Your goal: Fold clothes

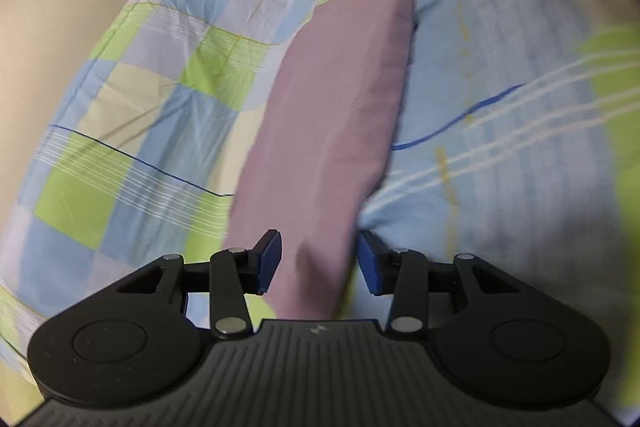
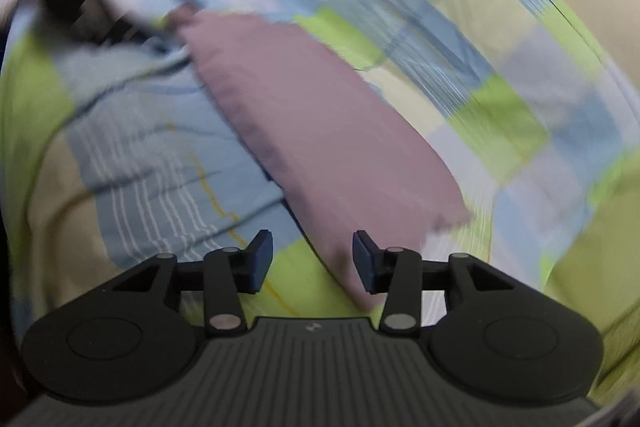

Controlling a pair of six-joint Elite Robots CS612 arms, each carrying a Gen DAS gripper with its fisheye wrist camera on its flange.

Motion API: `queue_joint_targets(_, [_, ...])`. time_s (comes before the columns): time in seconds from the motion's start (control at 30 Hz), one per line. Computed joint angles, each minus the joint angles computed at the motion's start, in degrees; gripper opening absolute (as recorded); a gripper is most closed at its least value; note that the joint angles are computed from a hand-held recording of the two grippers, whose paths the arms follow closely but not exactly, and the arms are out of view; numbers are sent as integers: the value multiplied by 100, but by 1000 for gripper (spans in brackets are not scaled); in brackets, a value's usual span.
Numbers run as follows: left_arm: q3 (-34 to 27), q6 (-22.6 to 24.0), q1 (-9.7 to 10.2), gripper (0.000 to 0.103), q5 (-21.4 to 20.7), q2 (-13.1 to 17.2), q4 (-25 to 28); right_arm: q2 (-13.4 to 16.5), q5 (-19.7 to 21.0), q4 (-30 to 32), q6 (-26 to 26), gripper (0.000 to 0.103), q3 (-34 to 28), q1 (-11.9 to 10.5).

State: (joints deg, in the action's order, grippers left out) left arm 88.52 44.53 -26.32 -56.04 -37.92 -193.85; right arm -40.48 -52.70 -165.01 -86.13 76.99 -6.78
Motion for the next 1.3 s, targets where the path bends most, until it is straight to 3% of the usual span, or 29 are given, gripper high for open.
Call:
queue_joint_targets(0.07, [-88,-172,40,13,-16,15,252,64,-108,-231,-506,39,3,83])
queue_joint_targets(0.2, [-115,-425,91,12,-87,-7,446,248,-282,-602,-1183,36,-111,146])
queue_joint_targets(0.27, [-124,-309,83,7,-47,19,428,375,-433,-877,-1427,28,-221,150])
queue_joint_targets(0.3, [-117,-276,86,6,-57,22,416,425,-507,-894,-1493,23,-294,142])
queue_joint_targets(0.33, [-106,-310,90,4,-83,5,451,456,-564,-881,-1509,8,-338,140])
queue_joint_targets(0.37, [-146,-336,102,3,-109,16,499,488,-648,-820,-1546,1,-402,132])
queue_joint_targets(0.53, [137,-807,41,2,-502,-336,500,407,-413,-791,-1269,1,-363,18])
queue_joint_targets(0.67, [694,-1157,-180,2,-811,-812,410,33,-69,-845,-1234,1,112,-236])
queue_joint_targets(0.8, [910,-1461,-347,3,-813,-860,693,-468,-97,-589,-1482,1,885,-353])
queue_joint_targets(0.9, [941,-1520,-448,3,-485,-738,629,-478,-413,-629,-1472,4,1120,-391])
queue_joint_targets(0.97, [1043,-1875,-459,8,-418,-804,596,-498,-456,-702,-1282,10,1197,-424])
queue_joint_targets(1.13, [1369,-2506,-472,16,-273,-1033,670,-548,-600,-797,-465,12,1278,-541])
queue_joint_targets(1.23, [1495,-2796,-442,16,-325,-1180,707,-575,-621,-700,356,13,1267,-627])
queue_joint_targets(1.3, [1408,-2969,-312,17,-597,-1225,594,-634,-322,-216,1455,22,1166,-725])
